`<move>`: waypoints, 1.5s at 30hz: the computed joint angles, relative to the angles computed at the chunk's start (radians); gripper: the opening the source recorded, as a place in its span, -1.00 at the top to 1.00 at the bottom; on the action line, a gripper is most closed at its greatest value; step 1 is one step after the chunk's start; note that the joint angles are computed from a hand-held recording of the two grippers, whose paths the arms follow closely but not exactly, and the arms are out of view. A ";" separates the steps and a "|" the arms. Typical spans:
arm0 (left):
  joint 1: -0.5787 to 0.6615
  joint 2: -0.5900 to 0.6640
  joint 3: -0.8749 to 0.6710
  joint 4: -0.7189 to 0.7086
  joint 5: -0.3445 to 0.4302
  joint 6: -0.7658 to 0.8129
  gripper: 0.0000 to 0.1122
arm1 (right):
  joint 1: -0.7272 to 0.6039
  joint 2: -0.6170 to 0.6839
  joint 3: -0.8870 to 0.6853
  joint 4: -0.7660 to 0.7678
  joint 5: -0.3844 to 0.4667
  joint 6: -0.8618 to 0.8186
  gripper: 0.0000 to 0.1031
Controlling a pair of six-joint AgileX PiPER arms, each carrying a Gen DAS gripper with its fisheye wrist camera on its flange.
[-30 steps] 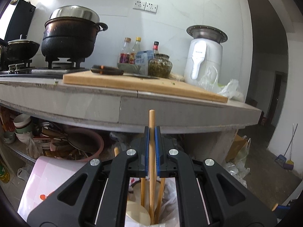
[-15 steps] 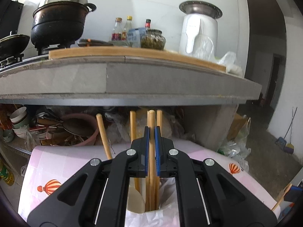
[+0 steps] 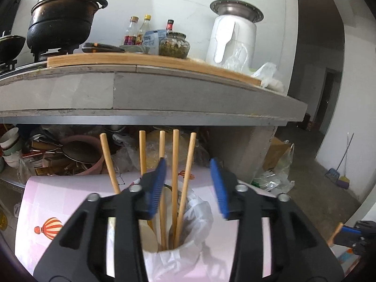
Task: Organize utensils
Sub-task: 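Lower the chopstick into the bagged holder and open the left tool, then lower the chopstick into the bagged holder and open the right tool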
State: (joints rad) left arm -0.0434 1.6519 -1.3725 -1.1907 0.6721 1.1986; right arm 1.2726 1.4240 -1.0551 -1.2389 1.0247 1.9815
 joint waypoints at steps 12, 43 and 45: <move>0.271 -0.234 0.280 -0.121 0.131 0.133 -0.23 | -0.032 0.005 -0.049 -0.009 -0.023 -0.054 0.87; 0.677 -0.294 0.528 0.012 0.119 0.340 -0.46 | -0.471 0.544 -1.200 0.532 -0.261 -1.057 0.88; 0.681 -0.289 0.530 0.005 0.110 0.351 -0.46 | -0.487 0.586 -1.227 0.570 -0.263 -1.085 0.88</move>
State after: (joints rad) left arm 0.6373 1.3625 -0.8428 -1.1852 0.7822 1.5492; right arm 0.7855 2.0097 -2.2825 -0.6688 0.7617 0.8961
